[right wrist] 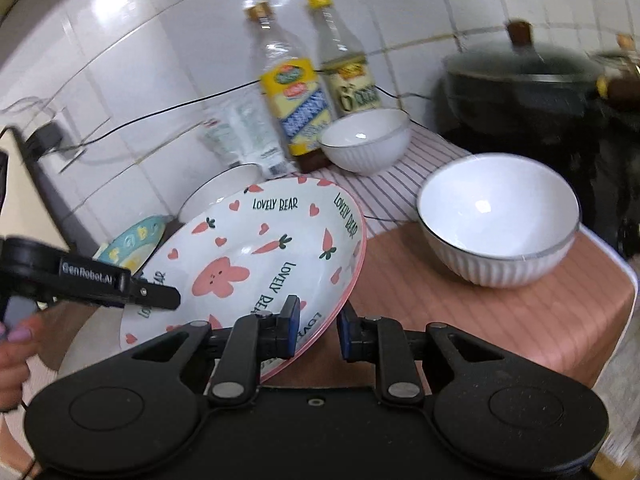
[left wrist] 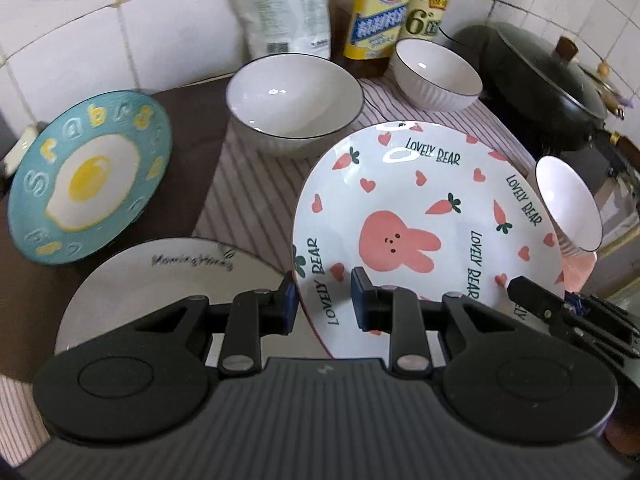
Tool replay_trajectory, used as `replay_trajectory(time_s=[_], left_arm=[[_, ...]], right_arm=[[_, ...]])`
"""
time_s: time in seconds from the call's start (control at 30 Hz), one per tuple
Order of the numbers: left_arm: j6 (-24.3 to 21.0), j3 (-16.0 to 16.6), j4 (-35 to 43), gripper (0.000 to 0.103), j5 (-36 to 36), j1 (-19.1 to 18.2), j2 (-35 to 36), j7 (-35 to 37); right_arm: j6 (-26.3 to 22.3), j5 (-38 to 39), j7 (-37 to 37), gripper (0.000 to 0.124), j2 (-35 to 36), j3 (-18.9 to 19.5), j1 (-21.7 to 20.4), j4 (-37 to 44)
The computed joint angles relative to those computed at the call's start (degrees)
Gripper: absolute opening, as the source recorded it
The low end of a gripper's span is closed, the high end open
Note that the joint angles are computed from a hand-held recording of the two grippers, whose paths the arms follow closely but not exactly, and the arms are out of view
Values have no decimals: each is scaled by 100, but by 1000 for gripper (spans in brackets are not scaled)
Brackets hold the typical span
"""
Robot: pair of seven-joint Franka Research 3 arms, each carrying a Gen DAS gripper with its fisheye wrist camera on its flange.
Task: Organize plates and bowls
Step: 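Lift the pink bunny plate with both grippers and lower it onto the white plate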
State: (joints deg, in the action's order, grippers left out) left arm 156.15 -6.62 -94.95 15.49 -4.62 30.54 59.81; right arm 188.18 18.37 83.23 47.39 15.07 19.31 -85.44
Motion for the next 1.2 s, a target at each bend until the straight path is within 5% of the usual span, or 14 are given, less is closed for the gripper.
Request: replay_trajectory(time_s=[0.07,0.53,0.77,1.03,1.2], left_arm=[[81,36,-200,25,46,-11,-178,-70],[494,267,-1791,25,663,-77,-1620,-1196],[269,254,-2571,26,1142,78,-2335,-1807],[203,188,-3178,26,1383,337,-2708,-2259],[282,141,-3287,26,874,502,-2593,-1687]], right_arm=[[49,-93,-101,24,-11,386,-294,-71],[232,-603,-376,24,-513,1326,-873,-737],[49,-721,-482,24,-461,1789,-1025,-830],[-409,-422,-800,24,-232,1891,-846,-563],[-779,-78,-981,24,-139,1627,-547,-334]])
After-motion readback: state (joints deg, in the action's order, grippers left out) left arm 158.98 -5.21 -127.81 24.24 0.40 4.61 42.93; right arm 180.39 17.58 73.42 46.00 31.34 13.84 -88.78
